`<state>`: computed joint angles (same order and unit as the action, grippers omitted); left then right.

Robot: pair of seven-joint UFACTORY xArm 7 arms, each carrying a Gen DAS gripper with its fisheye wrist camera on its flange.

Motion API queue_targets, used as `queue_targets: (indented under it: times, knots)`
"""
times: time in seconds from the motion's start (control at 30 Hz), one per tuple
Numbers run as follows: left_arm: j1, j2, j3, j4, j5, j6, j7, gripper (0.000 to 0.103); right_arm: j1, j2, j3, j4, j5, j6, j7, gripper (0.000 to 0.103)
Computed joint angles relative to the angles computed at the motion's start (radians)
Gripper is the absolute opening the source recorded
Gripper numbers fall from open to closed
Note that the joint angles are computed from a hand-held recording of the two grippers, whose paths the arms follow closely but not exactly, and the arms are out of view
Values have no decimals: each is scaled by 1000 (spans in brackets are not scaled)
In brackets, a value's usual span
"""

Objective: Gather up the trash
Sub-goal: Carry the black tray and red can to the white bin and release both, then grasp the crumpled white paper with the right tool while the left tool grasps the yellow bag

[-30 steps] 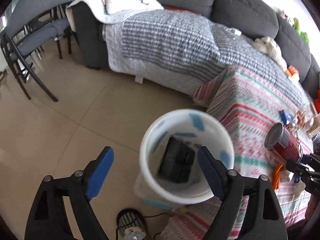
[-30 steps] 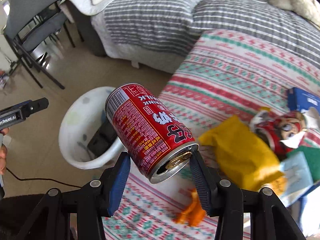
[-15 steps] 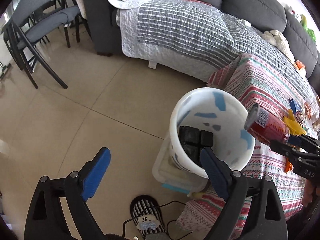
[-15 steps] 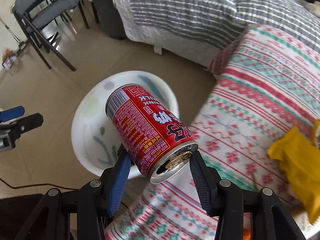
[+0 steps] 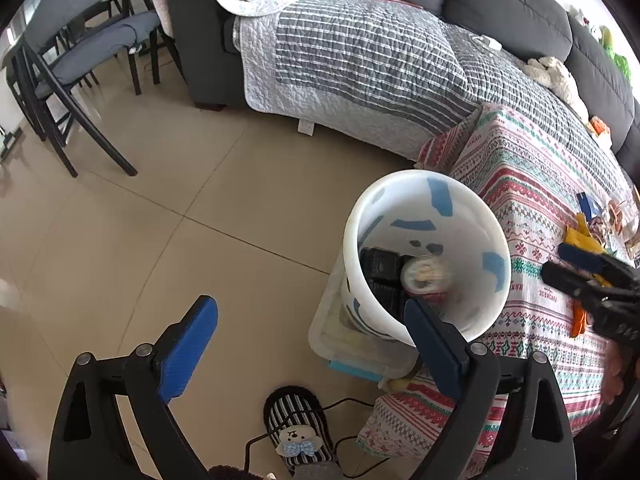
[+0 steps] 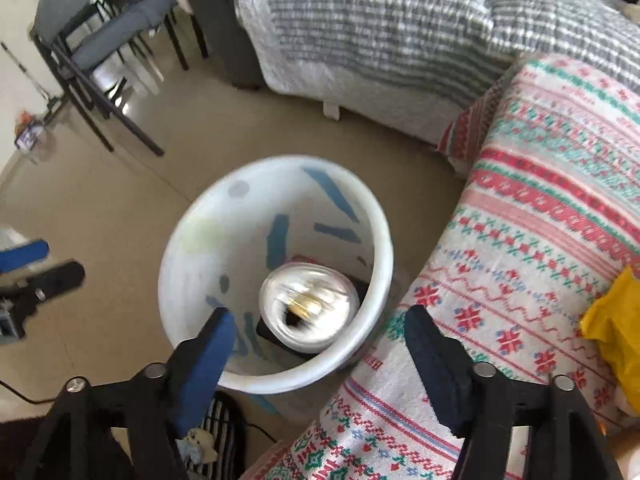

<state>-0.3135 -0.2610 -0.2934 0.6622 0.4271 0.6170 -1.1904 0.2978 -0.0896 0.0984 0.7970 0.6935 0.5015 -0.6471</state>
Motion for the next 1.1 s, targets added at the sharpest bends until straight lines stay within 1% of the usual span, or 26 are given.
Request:
queue_targets:
  times: [0.13,0.23,0.4,0.53,0.73,0.9,1.1]
  knots:
    - [-9,14,-4,16,-6,-3,3,96,-8,-61,-15,-34,-17,-10,3,77]
    - [-19,39,-9,43,-2,2,2,96,-22,-104,-35,-59,-56,-9,34,79]
    - [-47,89,-3,98,-11,-16,13,96,-60,-161,-79,-93,-137,-14,78,81]
    - [-75,149,-3,166,-1,-14,20,96,-96,-217,-133,-124,-168,11,73,83]
    - [-145,258,9,297,24,14,42,96,-189,-266,-187,-161,-266,23,88,84]
    - [-205,332,27,394,28,29,66,96,-284,-246,-226,-140,-340,61,124,84]
    - [-272,416,47,501,31,47,99,96,-377,-245,-273,-134,-382,117,106,84]
